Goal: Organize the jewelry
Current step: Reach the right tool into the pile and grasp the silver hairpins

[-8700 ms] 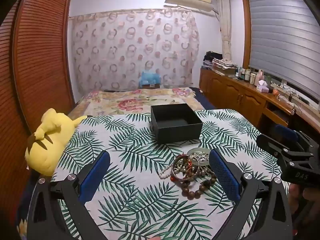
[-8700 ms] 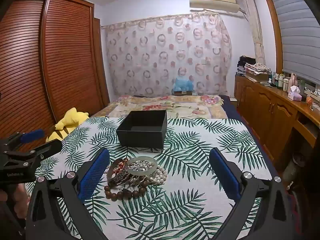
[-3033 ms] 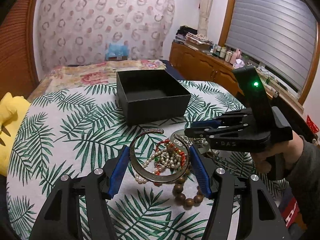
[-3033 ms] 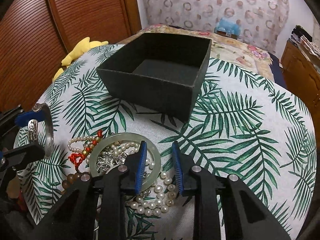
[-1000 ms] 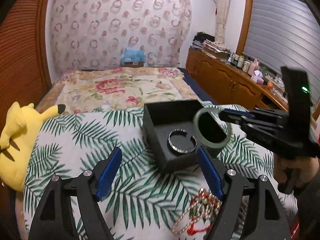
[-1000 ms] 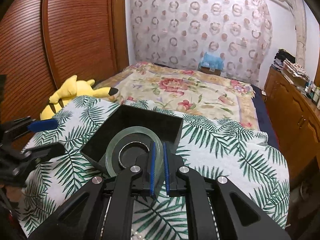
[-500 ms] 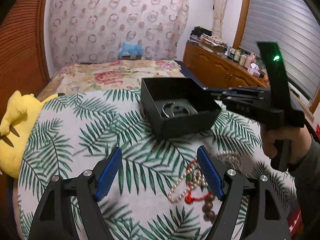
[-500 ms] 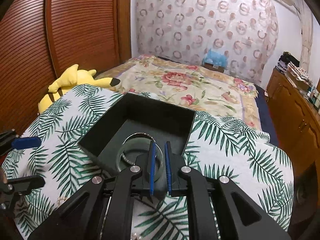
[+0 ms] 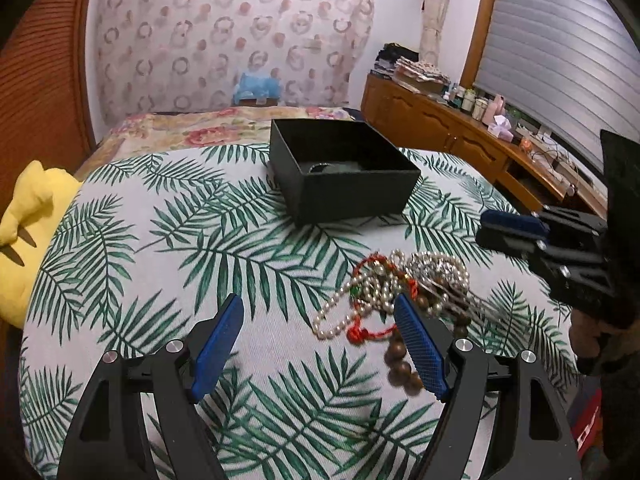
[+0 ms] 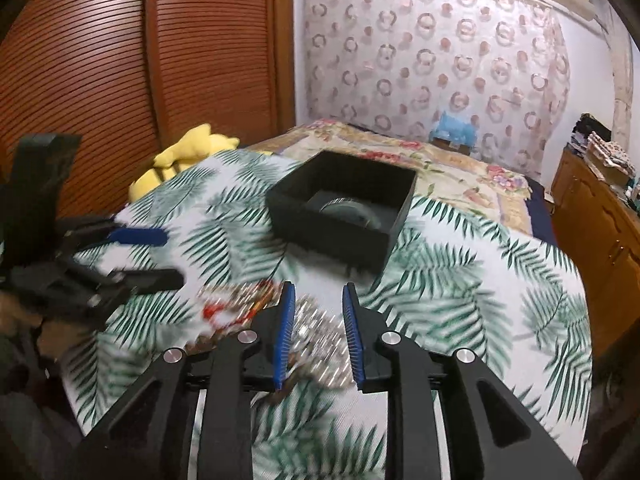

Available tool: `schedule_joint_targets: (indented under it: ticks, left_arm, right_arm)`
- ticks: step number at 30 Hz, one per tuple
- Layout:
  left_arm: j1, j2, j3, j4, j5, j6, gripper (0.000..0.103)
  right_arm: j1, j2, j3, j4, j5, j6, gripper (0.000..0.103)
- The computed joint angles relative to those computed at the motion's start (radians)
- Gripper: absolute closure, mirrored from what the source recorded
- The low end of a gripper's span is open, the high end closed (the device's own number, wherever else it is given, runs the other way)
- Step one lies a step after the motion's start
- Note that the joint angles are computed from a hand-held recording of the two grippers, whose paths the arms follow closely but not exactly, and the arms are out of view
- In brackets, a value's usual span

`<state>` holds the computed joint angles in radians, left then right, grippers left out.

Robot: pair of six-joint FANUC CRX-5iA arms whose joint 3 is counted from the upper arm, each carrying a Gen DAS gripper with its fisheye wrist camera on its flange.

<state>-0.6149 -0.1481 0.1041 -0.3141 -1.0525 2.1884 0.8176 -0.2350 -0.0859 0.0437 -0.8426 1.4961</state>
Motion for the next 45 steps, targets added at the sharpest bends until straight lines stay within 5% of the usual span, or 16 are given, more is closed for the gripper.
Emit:
schedule_joint_targets:
  ticks: [5, 22, 33, 38, 45]
  left_arm:
    - [-0.016, 0.0, -0.004, -0.005, -0.002, 0.003, 0.028]
    - [-0.036, -0.009, -0.008, -0.017, -0.01, 0.009, 0.027]
    - [-0.047, -0.01, -0.008, -0.026, -0.01, 0.021, 0.026]
    - [-0.04, -0.003, -0.01, -0.019, -0.015, 0.02, 0.026]
    - [-0.002, -0.013, -0.04, 0.027, 0.018, -0.017, 0.028]
  right_arm:
    - [0.04, -0.042, -0.039, -0.003, 0.0, -0.008, 0.057]
    - [0.141, -0.001, -0.107, 0.232, -0.029, -0.07, 0.057]
    - [0.019, 0.055, 0.024, 0.063, -0.008, 0.005, 0.076]
    - [-0.031, 0.088, 0.093, -0.056, -0.037, 0.079, 0.1]
    - [-0.026, 0.071, 0.076, -0.041, -0.015, 0.067, 0.101]
